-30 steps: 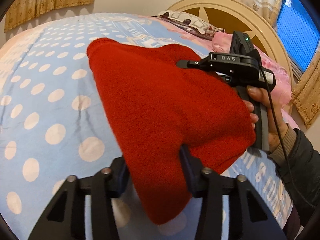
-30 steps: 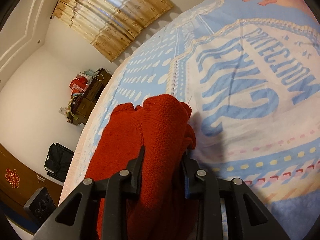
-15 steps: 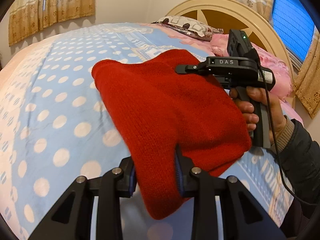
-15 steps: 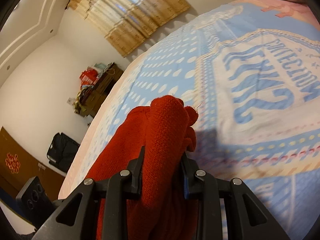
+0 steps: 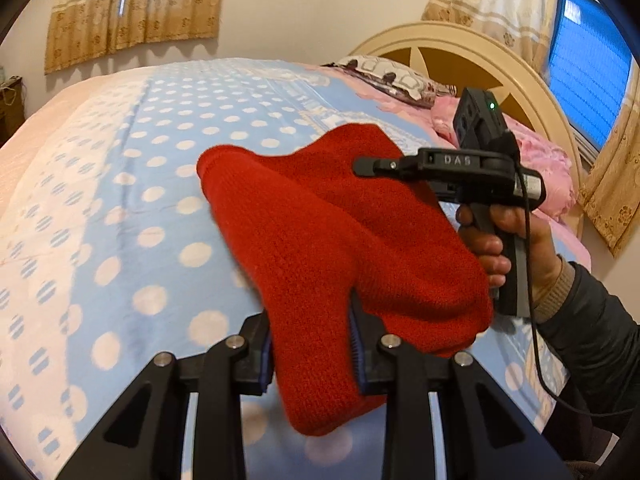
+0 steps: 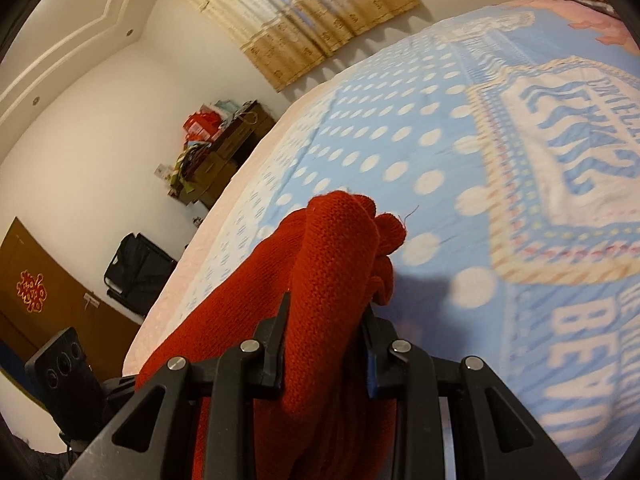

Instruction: Fold small clothes

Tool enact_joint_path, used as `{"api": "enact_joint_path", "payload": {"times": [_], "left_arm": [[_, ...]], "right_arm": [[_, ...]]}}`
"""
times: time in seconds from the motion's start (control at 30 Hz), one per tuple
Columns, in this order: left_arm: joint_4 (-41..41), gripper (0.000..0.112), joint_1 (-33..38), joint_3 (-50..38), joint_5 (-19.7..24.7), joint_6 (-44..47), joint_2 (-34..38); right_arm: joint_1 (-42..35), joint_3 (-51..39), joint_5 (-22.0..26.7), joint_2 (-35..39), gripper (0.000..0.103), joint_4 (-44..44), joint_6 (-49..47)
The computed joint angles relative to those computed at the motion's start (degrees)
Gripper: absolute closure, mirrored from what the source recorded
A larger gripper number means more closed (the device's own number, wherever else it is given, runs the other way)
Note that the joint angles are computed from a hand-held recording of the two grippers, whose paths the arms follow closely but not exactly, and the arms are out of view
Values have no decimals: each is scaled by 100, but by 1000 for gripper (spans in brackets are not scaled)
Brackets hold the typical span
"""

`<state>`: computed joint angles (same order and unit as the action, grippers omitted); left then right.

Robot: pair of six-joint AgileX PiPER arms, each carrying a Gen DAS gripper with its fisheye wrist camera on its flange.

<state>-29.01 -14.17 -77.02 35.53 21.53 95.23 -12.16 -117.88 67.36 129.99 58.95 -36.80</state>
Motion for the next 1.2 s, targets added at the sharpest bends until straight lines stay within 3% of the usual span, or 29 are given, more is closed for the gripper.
{"api": "enact_joint_path", "payload": {"times": [0.53,0.8,1.2], "left_arm": [[-143,82,612,1264,-299,227,-1249],[-44,82,921,1702,-449,182,-1702],[-484,82,1844,2257,-340,834,-2180]], "right_arm": [[1071,519,-392,-431,74,63,145],[1646,168,-464,-304,74,31,437],[2367,-818,-345,238,74,-180,1024]]}}
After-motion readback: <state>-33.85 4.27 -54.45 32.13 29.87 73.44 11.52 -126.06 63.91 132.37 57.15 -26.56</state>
